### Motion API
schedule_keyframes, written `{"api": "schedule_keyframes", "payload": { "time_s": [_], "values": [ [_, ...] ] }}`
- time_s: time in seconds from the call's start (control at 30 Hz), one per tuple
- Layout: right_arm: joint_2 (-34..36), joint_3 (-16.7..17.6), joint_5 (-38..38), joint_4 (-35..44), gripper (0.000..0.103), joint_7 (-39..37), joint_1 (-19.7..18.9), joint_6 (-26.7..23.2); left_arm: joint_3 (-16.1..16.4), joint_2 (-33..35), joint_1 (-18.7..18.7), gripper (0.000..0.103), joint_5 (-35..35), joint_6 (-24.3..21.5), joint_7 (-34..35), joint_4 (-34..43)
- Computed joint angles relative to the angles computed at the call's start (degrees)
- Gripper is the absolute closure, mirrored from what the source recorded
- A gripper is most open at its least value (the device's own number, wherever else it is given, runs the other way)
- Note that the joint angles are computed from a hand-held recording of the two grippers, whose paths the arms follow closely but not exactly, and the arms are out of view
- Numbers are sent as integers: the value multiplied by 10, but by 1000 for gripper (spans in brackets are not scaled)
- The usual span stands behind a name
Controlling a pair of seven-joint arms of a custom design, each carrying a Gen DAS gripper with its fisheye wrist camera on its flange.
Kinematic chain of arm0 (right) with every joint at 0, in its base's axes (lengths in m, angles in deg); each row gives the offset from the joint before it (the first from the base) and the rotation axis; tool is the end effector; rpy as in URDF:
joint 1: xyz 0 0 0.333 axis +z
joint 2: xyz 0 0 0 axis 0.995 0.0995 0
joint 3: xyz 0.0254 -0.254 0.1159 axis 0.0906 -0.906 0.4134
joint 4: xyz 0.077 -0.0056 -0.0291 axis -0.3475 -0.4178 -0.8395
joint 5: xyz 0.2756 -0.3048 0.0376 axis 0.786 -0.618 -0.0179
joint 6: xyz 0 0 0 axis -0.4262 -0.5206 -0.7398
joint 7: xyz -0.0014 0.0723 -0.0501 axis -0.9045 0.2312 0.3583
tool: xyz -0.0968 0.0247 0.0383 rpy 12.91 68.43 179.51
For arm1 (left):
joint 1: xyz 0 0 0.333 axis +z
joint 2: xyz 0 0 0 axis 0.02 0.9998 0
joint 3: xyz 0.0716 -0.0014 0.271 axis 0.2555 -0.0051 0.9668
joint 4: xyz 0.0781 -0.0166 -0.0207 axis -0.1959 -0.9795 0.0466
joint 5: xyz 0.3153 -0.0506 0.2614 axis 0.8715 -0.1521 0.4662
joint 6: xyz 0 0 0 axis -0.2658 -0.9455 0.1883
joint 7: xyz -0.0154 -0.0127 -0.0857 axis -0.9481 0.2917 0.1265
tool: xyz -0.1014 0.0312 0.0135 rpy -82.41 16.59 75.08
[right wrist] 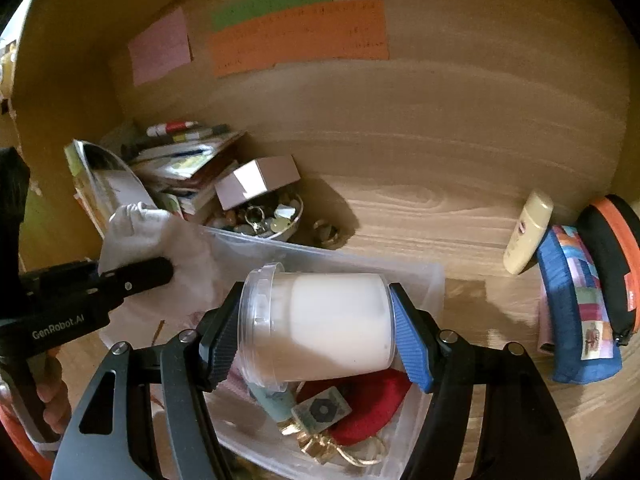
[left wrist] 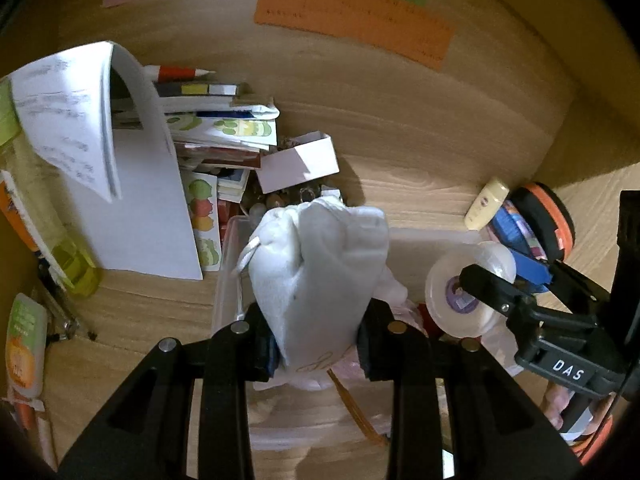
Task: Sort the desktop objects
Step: 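Carry the bag and jar over the clear bin with both grippers, then lower bag and jar into the bin and open both grippers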
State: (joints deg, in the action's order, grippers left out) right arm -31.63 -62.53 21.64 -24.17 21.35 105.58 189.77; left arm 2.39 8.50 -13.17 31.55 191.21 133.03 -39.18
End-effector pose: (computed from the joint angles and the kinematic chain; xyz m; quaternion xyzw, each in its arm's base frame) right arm 0.7048 0.3145 0.4593 -0.7656 0.4813 -0.1796 0.3873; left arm 0.6772 -0.2759 0.4845 -0.6717 0.6229 -0.3457 0.2032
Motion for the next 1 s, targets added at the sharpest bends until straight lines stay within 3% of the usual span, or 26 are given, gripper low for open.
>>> {"api": "schedule_keyframes", "payload": {
  "time_s": [0.37,0.53,0.83,1.0],
  "values": [
    [40,-20,-30,48,38,35,16,-40,8,38,-16,70,27,-43,15,55],
    [45,-22,-39,54,38,44,17,-50,2,59,-10,60,3,-64,30,78],
    [51,-36,-72,66,38,62,31,-55,4,48,-14,58,2,-78,43,69],
    [57,-39,-87,81,38,61,33,-71,-2,35,-9,48,-6,-83,53,54]
  ]
}}
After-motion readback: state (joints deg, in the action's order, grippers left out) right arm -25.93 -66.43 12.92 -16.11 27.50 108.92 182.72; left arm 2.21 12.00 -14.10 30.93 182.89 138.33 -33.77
